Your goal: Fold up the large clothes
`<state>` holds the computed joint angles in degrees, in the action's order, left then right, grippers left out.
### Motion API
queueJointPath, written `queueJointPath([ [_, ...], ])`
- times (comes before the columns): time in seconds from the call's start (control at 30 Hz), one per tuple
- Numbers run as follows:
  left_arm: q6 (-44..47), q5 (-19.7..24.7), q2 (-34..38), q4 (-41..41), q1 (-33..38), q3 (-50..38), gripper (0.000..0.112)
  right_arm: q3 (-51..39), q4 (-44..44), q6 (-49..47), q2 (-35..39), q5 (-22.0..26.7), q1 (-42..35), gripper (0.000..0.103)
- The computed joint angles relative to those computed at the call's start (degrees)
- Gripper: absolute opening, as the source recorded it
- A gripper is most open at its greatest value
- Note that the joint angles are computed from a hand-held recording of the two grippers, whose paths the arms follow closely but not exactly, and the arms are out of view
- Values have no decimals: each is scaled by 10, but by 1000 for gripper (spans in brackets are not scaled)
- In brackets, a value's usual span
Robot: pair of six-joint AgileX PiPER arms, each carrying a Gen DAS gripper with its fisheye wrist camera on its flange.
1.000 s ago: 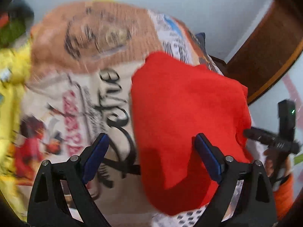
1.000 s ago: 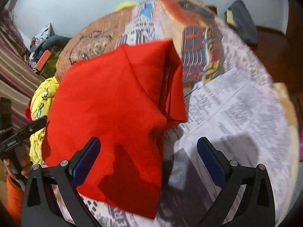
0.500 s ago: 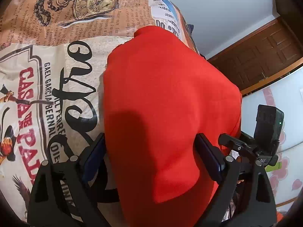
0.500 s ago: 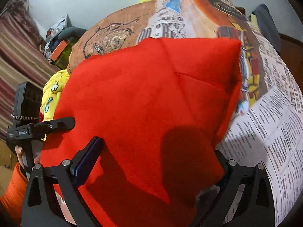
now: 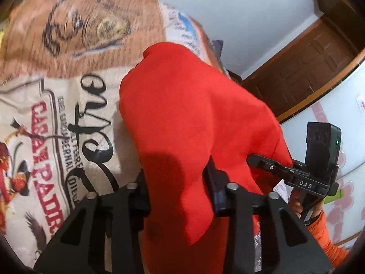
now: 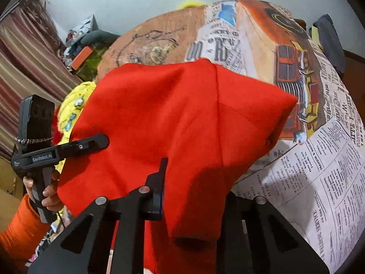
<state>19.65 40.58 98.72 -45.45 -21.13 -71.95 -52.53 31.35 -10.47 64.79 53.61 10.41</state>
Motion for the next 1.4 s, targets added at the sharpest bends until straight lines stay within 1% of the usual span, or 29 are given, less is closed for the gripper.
queueJointPath([
  [0.07,-1,5,-26,4,1,5,29,-10,-19,20,-6,-5,25,15],
  [0.13,-12,10,-50,24,0,1,28,-28,-66,69,-13,-14,70,14],
  [0.23,-26,22,-87,51,1,-8,28,-58,-95,118,-14,-16,113,14],
  [0.37,-37,50,-130,72,21,-23,27,-102,-138,183,-4,-23,166,14],
  [0.43,-31,66,-149,73,44,-26,27,-124,-157,211,7,-31,192,14],
  [0.53,2,86,-162,43,93,-23,27,-156,-191,252,31,-45,233,14],
  [0.67,61,112,-164,-8,171,-5,27,-201,-214,281,91,-70,276,14],
  [0.77,106,123,-153,-39,222,14,27,-226,-197,267,146,-93,288,14],
  [0.87,158,133,-119,-77,285,41,27,-254,-177,256,214,-112,302,14],
  [0.97,204,129,-74,-100,333,62,27,-294,-154,238,292,-120,310,14],
  [1.03,221,117,-50,-100,353,71,27,-323,-138,229,343,-121,312,14],
  [1.1,228,98,-17,-88,371,74,27,-360,-130,219,399,-118,315,14],
  [1.17,231,89,10,-84,384,74,29,-396,-124,216,444,-108,315,14],
  [1.23,243,88,44,-86,402,73,31,-429,-112,208,481,-92,310,15],
  [1.27,256,94,56,-93,411,74,33,-448,-121,214,500,-79,312,16],
  [1.3,269,99,64,-102,419,78,35,-455,-136,227,505,-71,319,17],
  [1.33,278,99,62,-105,423,84,38,-466,-156,241,512,-58,326,22],
  [1.37,286,91,56,-101,424,93,43,-463,-164,245,510,-55,327,25],
  [1.4,286,80,47,-90,420,100,46,-449,-167,248,503,-58,327,25],
])
